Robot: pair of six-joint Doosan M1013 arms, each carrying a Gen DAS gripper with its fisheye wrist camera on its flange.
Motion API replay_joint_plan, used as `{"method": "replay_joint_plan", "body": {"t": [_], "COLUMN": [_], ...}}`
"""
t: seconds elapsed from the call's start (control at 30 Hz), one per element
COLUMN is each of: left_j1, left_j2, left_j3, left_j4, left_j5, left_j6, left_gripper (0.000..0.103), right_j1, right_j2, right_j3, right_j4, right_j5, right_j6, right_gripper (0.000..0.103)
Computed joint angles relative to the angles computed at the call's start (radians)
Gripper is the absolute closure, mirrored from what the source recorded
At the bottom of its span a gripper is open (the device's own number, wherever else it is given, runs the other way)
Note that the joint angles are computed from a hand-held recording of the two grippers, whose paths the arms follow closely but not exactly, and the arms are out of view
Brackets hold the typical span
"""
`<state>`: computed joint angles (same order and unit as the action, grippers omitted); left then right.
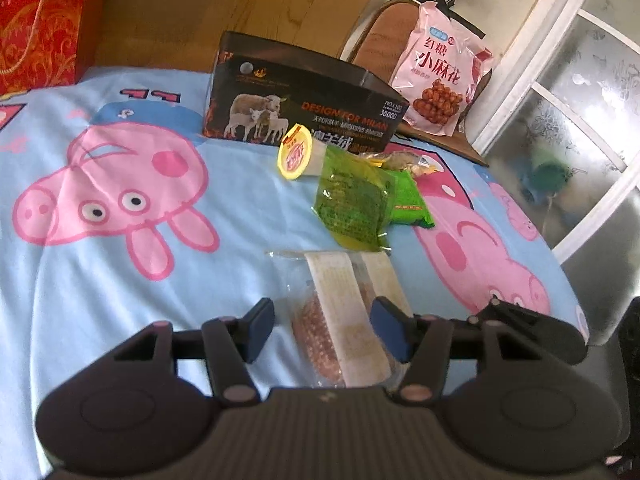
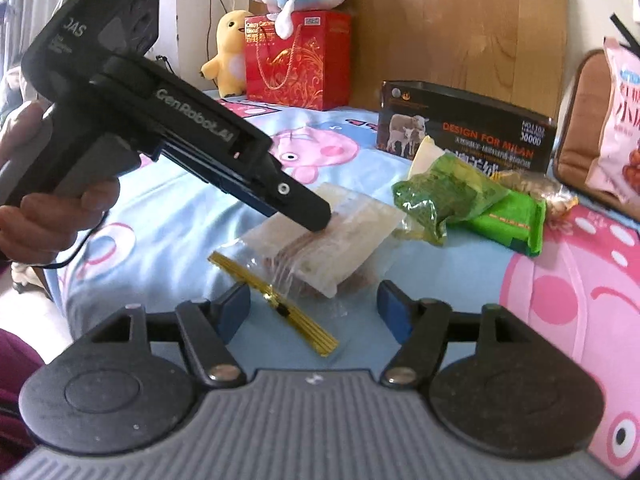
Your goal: Organize snacks
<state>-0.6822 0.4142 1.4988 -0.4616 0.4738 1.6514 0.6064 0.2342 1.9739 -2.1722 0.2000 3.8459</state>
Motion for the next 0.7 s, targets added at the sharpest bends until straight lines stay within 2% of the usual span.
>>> {"method": "replay_joint_plan", "body": {"t": [0.1, 0.37, 0.7], "left_j1": [-0.008, -0.01, -0.006], "left_j2": [-0.005, -0.009, -0.014], "left_j3": [0.004, 0.01, 0.018], "left_j4": [0.093, 0.168, 0.167], "left_j5": [-0.014, -0.019, -0.02], "left_j6": [-0.09, -0.194, -0.201], "left_gripper": [0.043, 0.038, 0.034], "right_j1": [-0.002, 0.008, 0.018], "right_j2": [0.003, 0.008, 0.011], "right_j3": [0.001, 0.005, 0.007], "right_j4": [-0.048, -0.071, -0.023], "right_j5": [0.015, 0.052, 0.08], "right_j6": [0.065, 0.114, 0.077], "right_gripper": [0.031, 0.031, 0.03]}}
